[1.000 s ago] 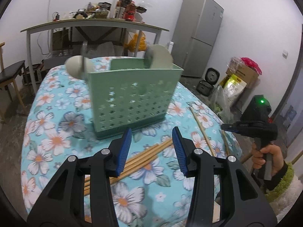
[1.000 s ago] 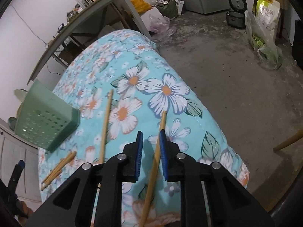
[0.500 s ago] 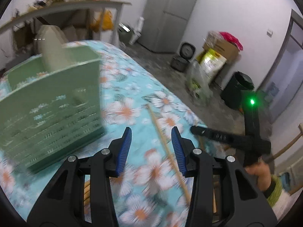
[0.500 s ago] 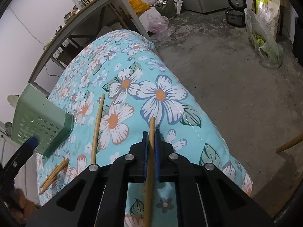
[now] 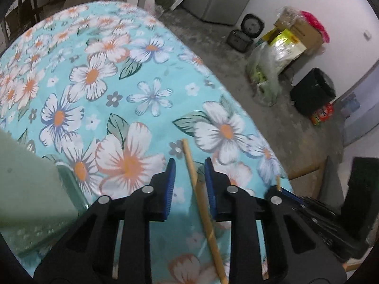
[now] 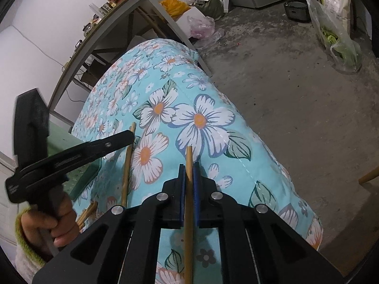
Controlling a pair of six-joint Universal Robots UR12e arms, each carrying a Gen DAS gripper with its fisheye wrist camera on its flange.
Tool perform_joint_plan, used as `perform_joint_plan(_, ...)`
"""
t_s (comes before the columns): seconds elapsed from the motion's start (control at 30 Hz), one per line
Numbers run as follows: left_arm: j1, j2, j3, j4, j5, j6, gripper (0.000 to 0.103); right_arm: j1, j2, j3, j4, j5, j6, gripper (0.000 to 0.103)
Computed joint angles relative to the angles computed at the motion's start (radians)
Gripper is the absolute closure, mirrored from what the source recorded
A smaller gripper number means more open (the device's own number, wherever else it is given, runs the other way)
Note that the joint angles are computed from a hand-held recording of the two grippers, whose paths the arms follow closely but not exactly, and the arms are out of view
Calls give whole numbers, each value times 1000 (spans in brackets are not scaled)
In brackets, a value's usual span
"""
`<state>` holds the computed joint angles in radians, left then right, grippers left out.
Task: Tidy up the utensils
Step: 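Close the left tool on a chopstick while the right tool lifts its chopstick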
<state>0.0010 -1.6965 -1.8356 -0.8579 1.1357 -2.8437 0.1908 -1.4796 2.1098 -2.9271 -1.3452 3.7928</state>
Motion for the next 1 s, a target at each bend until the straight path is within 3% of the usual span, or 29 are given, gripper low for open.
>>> perform_joint_plan(0.13, -9, -22, 17, -7, 24, -12, 87, -4, 4, -1, 1, 8, -3, 97)
perform_joint_plan(0.43, -13, -6, -16, 84, 41, -26, 97, -4, 6, 0, -31, 6, 14, 97)
perform_joint_plan(0.73, 41, 109, -77, 183, -93, -10, 98, 9, -38, 1, -95, -26, -8, 97)
perform_joint_plan(1.0, 131, 236, -119, 214, -260, 11, 98, 50, -85, -19, -145, -88, -74, 97)
